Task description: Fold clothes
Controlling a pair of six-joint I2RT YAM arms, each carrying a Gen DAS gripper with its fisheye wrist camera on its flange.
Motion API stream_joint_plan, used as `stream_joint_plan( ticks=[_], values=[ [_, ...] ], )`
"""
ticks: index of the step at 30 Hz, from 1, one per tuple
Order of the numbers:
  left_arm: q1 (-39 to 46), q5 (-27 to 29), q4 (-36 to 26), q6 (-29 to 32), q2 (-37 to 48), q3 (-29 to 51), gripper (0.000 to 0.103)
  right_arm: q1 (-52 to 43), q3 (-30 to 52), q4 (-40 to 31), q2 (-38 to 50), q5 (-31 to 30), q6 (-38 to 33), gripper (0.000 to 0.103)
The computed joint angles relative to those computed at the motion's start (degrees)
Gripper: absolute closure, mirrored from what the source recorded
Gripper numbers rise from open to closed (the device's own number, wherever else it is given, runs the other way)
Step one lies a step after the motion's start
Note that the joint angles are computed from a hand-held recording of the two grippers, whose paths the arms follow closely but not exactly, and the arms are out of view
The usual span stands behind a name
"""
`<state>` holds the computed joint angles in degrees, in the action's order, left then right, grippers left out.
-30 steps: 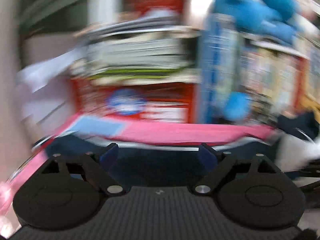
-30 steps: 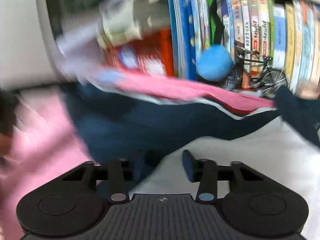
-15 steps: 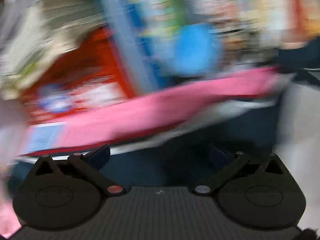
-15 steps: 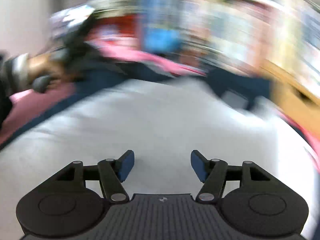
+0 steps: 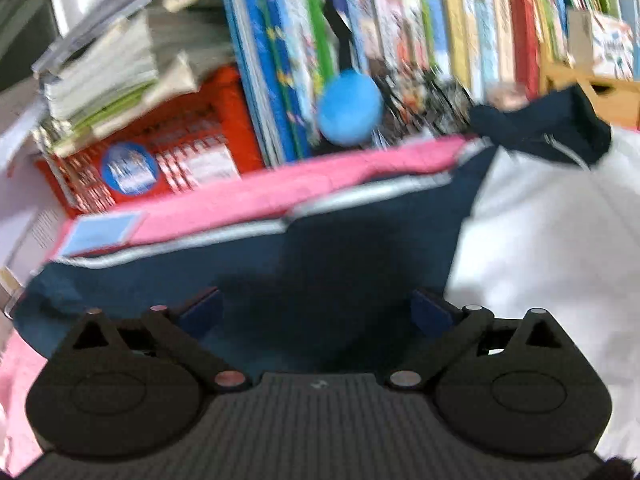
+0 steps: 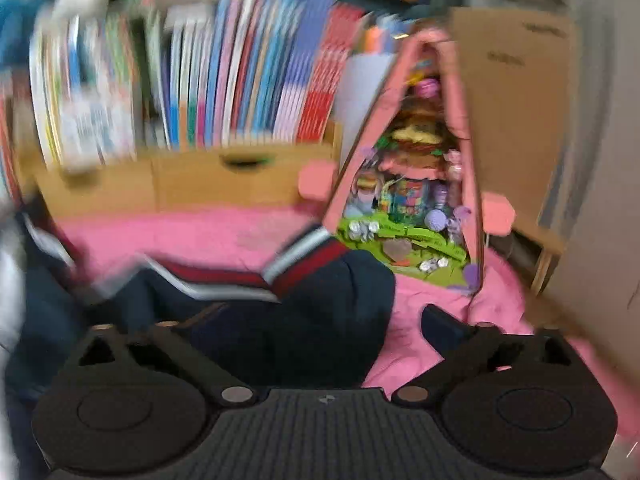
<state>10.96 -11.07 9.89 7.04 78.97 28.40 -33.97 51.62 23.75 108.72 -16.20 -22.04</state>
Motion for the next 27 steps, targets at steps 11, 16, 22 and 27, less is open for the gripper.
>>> stream_joint_plan(
  ticks=[11,16,22,27],
  values=[
    [0.4,0.8,9.1,-4.7,1.8,-5.2,0.000,6.7,0.3,-3.8,-12.4,5.3,-0.9,0.094],
    [3.8,6.3,9.6,-6.5,1.8,-5.8,0.000,24.4,-1.0,-14.7,-28.9,-2.8,2.9,0.094],
    [12.9,19.7,10.0,-10.8,1.2,-6.6,0.000,49.1,-6.5,-20.8,-32.4,-4.0,2.2,0.033],
    [12.9,19.9,9.2,-10.8,0.6,-6.7,0.000,55.1,-17.6,-17.3,-37.0,2.5,-5.3,0.008]
  ],
)
